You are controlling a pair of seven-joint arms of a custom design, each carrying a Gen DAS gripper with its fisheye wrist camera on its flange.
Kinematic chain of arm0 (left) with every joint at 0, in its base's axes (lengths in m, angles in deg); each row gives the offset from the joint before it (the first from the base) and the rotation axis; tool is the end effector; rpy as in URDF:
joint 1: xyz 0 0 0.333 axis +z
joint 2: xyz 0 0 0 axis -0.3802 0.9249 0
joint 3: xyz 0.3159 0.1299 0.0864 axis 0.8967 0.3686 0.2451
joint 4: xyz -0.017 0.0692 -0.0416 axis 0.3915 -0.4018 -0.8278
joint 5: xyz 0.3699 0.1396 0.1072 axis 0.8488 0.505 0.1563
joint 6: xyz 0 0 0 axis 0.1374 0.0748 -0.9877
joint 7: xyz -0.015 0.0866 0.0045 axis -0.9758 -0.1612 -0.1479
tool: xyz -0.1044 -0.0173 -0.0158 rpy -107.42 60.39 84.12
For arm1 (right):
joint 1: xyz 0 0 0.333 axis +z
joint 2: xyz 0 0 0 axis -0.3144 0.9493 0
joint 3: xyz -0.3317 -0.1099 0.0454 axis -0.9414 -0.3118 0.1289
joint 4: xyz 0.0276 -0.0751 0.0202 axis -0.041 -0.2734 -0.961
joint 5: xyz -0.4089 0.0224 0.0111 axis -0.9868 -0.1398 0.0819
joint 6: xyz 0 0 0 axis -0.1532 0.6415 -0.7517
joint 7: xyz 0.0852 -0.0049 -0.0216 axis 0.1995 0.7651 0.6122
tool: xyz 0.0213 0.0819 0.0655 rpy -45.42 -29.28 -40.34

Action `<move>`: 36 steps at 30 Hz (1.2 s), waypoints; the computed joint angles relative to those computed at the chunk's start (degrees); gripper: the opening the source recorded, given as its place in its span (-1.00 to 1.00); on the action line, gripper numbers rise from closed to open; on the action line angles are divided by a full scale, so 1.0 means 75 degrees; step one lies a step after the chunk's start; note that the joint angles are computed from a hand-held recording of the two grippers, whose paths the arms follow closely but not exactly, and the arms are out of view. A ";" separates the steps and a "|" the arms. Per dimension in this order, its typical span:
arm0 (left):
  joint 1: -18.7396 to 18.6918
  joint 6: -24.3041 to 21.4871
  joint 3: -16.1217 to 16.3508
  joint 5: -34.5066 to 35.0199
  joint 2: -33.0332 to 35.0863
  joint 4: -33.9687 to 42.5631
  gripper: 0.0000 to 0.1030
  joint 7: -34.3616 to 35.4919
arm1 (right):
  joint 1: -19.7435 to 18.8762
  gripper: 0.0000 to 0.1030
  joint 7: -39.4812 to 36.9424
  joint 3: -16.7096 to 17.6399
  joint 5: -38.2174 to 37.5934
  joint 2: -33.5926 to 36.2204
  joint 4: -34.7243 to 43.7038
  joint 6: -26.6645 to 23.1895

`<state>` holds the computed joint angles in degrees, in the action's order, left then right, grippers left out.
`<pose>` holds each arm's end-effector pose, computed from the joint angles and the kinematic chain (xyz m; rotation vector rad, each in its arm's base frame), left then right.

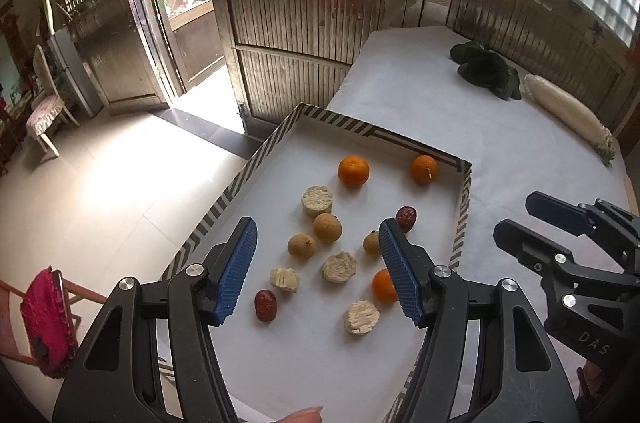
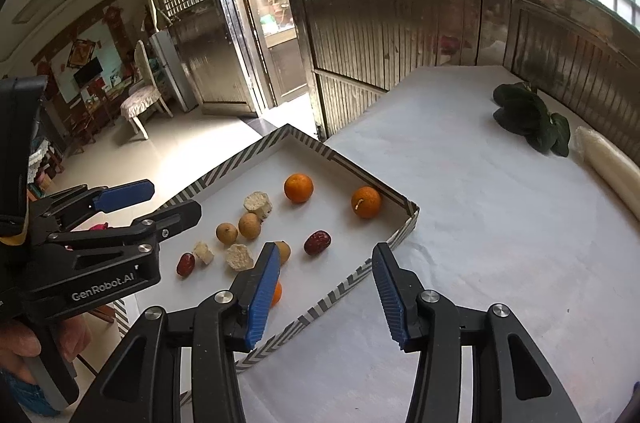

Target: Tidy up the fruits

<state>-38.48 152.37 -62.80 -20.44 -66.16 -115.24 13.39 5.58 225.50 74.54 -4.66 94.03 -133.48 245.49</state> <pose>0.5750 -0.2279 0.4146 -1.5227 2.1573 -0.7586 0.5344 0.2893 0.3798 -1.7824 1.7481 -0.5589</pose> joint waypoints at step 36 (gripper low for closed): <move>0.0102 -0.0378 0.0019 0.0157 0.0169 0.0212 0.24 -0.0167 | 0.0152 -0.10 -0.1364 -0.0090 0.1338 0.0398 0.0232 0.0218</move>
